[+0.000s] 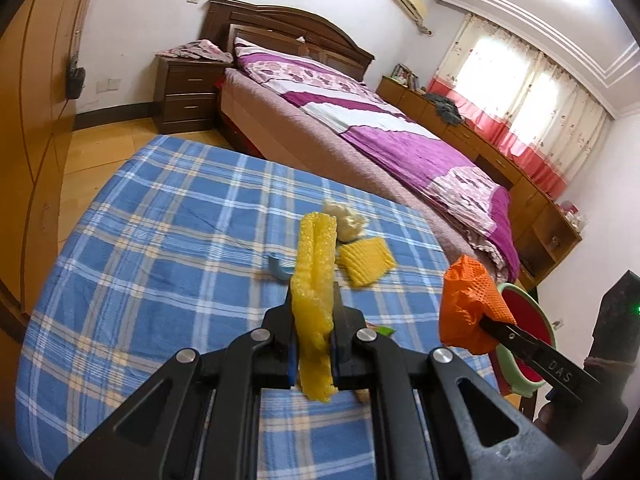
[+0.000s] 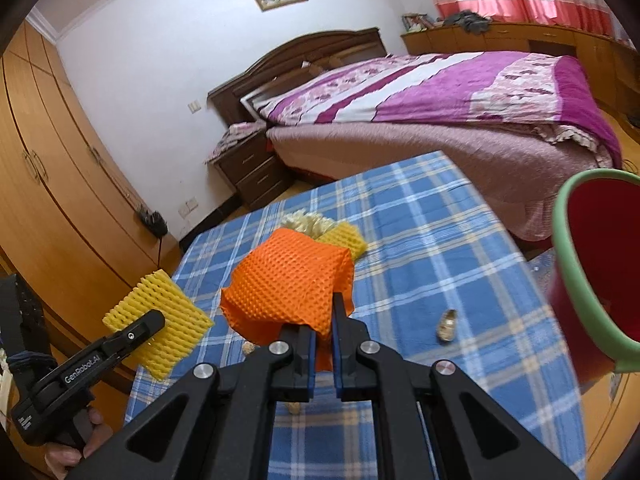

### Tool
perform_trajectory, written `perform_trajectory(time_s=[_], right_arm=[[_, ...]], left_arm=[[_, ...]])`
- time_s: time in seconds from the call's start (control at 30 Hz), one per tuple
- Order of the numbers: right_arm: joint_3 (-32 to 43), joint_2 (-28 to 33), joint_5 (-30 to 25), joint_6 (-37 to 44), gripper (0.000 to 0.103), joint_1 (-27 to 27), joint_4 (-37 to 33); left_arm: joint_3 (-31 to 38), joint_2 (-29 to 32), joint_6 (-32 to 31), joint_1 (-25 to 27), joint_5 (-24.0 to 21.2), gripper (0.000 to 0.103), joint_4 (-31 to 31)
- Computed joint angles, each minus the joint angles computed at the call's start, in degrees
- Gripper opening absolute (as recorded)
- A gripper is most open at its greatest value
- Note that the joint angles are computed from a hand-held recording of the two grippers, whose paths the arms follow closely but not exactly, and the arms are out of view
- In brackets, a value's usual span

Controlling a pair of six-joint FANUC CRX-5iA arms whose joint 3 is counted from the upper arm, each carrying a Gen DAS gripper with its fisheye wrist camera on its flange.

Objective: Collect trash
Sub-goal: 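Carry both foam nets over the red bucket and open both grippers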

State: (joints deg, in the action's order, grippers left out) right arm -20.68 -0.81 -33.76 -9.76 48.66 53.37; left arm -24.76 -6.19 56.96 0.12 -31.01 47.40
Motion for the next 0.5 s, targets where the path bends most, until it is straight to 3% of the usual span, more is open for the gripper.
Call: perform_trajectory(time_s=[0.5], right_arm=[[-11.70,-12.47,-6.73,-14.45,0.008,0.97,8.27]], left_arm=[[2.83,0.99,-1.74,-6.36,-3.13,0.010,-0.09]])
